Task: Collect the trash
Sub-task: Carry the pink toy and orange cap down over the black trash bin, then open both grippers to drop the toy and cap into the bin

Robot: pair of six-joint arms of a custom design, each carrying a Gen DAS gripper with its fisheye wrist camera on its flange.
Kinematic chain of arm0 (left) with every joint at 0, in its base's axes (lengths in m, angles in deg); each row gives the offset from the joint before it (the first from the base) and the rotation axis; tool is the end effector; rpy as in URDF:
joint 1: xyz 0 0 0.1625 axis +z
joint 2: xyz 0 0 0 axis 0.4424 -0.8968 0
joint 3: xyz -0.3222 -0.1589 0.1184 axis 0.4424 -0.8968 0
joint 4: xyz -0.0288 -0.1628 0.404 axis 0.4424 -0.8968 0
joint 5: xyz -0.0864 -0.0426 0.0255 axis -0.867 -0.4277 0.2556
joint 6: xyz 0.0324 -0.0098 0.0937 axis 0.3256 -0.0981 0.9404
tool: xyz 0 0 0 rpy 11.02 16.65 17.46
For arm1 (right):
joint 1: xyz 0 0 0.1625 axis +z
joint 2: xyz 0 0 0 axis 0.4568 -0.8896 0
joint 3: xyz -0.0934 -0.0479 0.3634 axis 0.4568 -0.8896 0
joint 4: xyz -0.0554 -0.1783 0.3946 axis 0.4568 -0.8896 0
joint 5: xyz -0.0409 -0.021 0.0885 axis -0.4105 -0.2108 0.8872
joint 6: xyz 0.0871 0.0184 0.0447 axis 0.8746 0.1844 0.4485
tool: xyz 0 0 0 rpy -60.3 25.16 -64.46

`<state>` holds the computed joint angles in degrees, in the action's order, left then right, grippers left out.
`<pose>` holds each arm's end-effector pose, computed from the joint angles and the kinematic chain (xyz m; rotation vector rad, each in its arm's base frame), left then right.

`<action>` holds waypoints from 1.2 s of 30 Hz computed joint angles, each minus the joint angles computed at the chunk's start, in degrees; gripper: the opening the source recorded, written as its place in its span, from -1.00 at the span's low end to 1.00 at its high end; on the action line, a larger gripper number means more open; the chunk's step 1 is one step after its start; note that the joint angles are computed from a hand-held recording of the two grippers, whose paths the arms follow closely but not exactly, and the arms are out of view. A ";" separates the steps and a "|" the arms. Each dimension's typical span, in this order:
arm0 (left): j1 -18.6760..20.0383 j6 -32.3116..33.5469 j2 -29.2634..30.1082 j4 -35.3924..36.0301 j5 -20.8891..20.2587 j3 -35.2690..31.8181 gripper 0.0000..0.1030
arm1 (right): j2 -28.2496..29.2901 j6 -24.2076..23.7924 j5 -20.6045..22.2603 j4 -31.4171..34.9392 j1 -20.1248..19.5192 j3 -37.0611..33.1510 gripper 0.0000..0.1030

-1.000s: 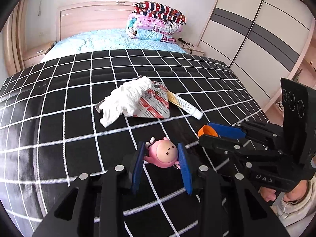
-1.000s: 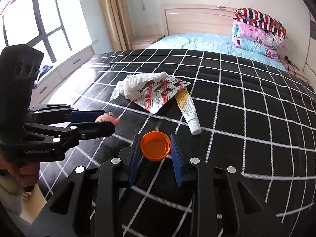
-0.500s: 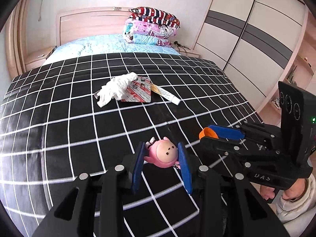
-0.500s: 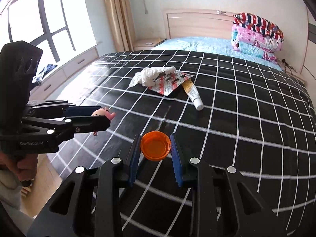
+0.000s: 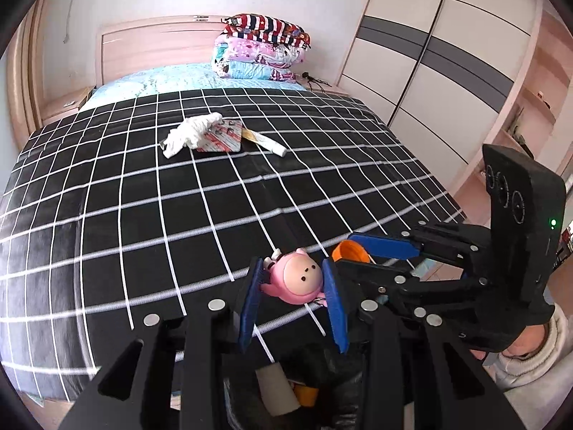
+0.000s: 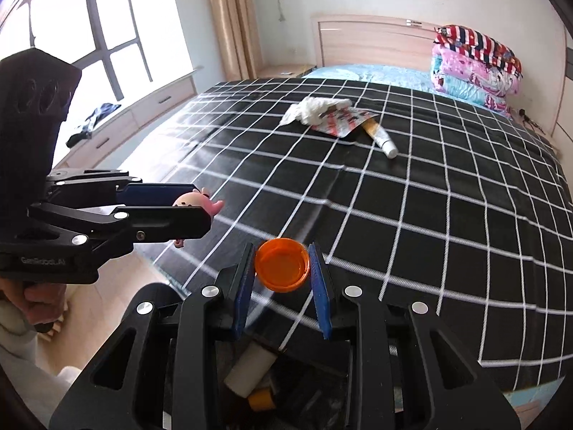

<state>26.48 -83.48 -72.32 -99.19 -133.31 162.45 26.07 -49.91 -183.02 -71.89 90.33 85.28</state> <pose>-0.1683 -0.5315 0.4062 0.6338 2.5526 -0.7866 0.4177 -0.5752 0.1287 1.2388 -2.5075 0.5667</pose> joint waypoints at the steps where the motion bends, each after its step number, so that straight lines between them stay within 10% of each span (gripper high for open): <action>1: -0.26 -0.22 -0.56 0.24 -0.13 0.65 -0.36 | -0.45 0.10 0.21 0.03 -0.01 0.67 -0.42; 36: 6.00 -8.56 -0.90 11.09 -7.30 11.39 -0.36 | -3.99 5.10 -2.22 9.27 -5.38 13.34 -0.42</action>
